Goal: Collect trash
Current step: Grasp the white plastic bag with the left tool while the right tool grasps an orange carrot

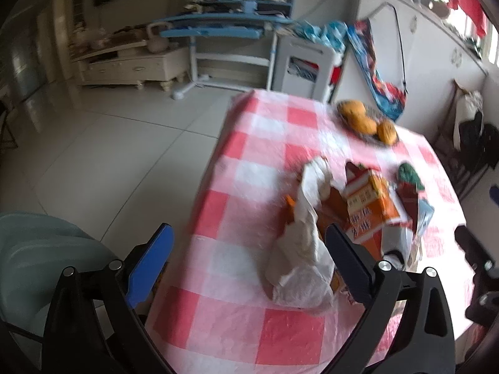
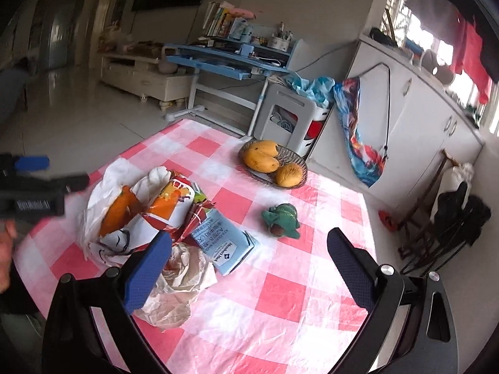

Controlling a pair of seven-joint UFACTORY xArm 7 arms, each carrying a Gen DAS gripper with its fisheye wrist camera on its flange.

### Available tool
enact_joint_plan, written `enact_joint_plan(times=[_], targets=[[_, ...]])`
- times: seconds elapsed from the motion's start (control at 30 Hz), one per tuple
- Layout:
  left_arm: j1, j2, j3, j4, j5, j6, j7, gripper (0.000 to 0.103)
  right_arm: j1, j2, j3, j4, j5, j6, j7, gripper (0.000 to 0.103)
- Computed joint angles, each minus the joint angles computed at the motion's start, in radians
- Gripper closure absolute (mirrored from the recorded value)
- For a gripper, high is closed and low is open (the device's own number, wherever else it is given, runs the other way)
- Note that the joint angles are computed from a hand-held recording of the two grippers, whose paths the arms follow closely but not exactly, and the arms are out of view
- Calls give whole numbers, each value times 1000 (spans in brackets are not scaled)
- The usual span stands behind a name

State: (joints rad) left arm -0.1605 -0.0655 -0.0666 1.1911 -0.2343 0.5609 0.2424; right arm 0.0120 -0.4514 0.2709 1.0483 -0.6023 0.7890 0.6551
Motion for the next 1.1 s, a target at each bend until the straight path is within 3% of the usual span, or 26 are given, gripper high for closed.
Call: enact_joint_plan(times=[0.3,0.37,0.5,0.6,0.87,1.03,1.07,1.1], targets=[[-11,65,-17,48,72,22,-29,12,1,15,6,8,-19,-6,48,8],[-6,82,-14,76,9,65,8,29,7,5,17,-5,-13,-2,92,8],[12,102,-11,117,-95,152,78,78,15,3,4,-14,30,-28,126,8],[24,109,-10,136,-158,193,113,91,20,7,-1,-16,50,-51,137,8],[48,54,11,109,-267,61,138,93,18,24,28,-13,21,-184,180,8],[68,42,35,120,-340,36,126,93,93,141,19,56,75,-268,68,8],[73,38,40,120,-358,34,129,93,117,171,8,73,103,-279,33,12],[77,34,43,120,-372,29,131,93,140,195,-5,85,136,-288,-1,23]])
